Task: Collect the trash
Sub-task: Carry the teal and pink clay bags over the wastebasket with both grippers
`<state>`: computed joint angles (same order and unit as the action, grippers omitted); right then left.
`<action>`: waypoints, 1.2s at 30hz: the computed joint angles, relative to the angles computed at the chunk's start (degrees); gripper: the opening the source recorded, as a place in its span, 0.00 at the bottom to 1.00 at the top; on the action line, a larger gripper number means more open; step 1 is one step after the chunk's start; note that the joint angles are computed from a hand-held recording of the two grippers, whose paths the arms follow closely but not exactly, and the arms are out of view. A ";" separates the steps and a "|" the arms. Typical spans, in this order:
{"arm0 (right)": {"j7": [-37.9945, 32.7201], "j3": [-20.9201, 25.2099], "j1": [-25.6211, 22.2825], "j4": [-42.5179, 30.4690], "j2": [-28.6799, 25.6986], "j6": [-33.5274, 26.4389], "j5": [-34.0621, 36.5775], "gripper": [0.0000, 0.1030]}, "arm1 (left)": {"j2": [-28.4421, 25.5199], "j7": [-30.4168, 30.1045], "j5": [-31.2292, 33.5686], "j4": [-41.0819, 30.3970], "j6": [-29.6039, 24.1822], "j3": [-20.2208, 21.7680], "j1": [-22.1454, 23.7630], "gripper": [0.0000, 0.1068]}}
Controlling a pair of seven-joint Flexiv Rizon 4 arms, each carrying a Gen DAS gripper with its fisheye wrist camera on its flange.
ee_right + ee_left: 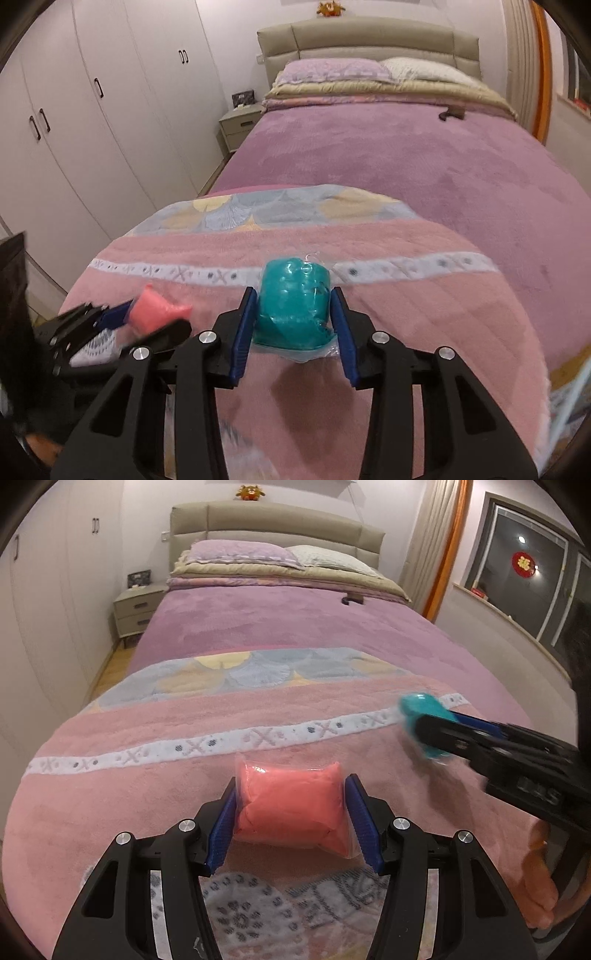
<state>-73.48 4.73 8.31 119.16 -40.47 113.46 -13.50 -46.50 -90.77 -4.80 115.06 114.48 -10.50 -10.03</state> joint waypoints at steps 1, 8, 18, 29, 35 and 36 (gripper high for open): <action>-0.66 -0.86 0.68 1.81 1.10 1.61 1.02 0.36 | -0.03 -0.37 0.95 0.38 0.25 -1.48 1.32 0.51; -4.29 -3.79 1.79 13.09 8.09 10.60 8.72 0.36 | 0.33 -1.88 6.24 1.71 1.93 -7.12 2.68 0.51; -7.11 -5.39 -3.56 23.22 14.60 19.18 15.04 0.36 | 1.58 0.28 5.36 -1.62 4.18 -4.72 -9.45 0.51; -2.92 -5.97 -17.46 27.86 15.09 23.15 10.78 0.36 | -1.33 5.58 -0.08 -10.93 -1.38 -2.14 -21.73 0.51; 2.60 -6.24 -24.96 27.21 14.09 20.31 6.59 0.36 | -4.13 9.79 -2.80 -16.90 -5.45 0.19 -27.97 0.51; 3.33 -6.26 -25.83 27.06 13.84 19.94 5.91 0.36 | -4.65 10.35 -3.03 -17.91 -6.19 0.34 -28.61 0.51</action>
<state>-70.15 -1.52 -17.52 146.22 -26.63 133.40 -7.60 -51.15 -80.42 -7.84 97.15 108.29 -10.17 -38.65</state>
